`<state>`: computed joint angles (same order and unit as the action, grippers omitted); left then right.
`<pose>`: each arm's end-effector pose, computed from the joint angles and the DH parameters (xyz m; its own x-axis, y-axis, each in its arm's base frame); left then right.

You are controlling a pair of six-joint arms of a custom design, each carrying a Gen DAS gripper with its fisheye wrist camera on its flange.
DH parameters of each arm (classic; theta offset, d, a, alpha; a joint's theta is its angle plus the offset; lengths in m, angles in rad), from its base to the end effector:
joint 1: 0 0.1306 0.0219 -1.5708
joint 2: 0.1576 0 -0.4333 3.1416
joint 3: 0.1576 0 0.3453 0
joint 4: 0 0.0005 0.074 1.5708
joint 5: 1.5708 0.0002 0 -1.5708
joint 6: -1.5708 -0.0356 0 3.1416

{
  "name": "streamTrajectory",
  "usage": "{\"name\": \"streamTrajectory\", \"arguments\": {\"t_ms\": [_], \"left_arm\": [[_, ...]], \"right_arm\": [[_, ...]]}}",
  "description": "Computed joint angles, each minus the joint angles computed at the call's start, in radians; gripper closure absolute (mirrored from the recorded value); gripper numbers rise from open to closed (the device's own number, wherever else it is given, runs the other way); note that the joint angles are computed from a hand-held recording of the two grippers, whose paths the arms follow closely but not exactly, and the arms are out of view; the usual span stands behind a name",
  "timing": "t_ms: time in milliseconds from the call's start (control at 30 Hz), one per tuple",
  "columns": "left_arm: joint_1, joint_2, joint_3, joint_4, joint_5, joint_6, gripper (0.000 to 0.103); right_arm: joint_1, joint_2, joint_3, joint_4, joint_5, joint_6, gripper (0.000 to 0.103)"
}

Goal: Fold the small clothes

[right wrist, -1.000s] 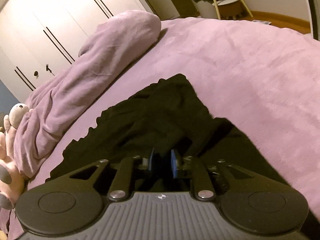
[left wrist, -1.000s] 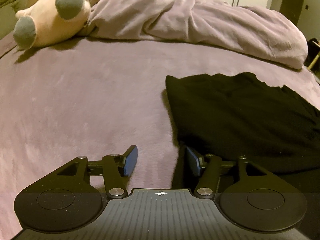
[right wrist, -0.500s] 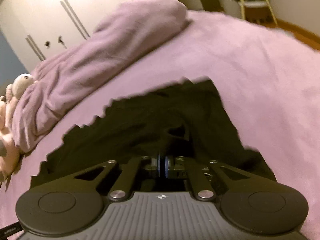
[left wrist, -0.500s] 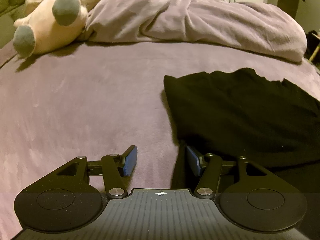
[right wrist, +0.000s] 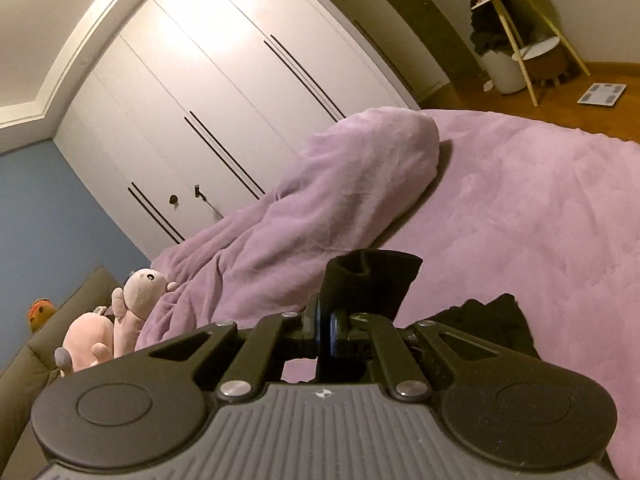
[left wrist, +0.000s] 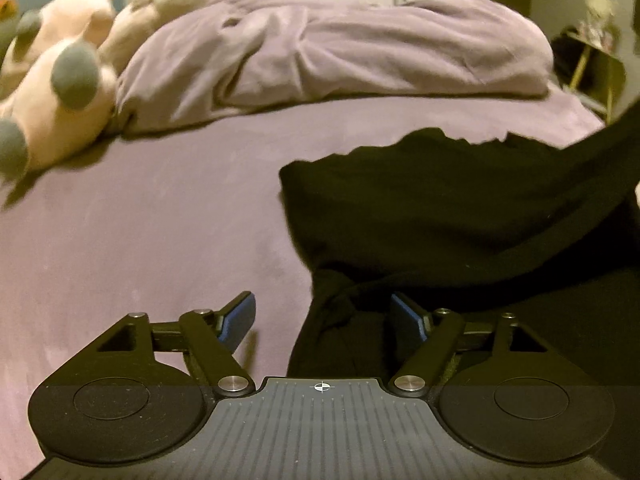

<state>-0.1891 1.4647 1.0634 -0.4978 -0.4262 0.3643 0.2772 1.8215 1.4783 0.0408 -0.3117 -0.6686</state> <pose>0.4232 -0.0665 0.3450 -0.6893 -0.1984 -0.6968 -0.3501 0.9332 0.0806 0.5954 0.1802 0.3798 -0.5608 0.4539 -0.6925 -0.2478 0.7060 0.6634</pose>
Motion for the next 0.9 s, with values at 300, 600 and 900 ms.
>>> {"name": "streamTrajectory", "arguments": {"t_ms": [300,600,900], "left_arm": [[0.014,0.050,0.027,0.019,-0.099,-0.006,0.046],[0.078,0.005,0.005,-0.003,-0.036,0.113,0.042],[0.087,-0.106,-0.064,-0.047,-0.022,0.058,0.033]], "right_arm": [[-0.010,-0.014,-0.019,0.046,-0.019,-0.047,0.100],[-0.008,0.017,-0.025,-0.127,0.012,0.230,0.099],[-0.053,0.040,0.010,-0.438,-0.007,0.405,0.075]]}}
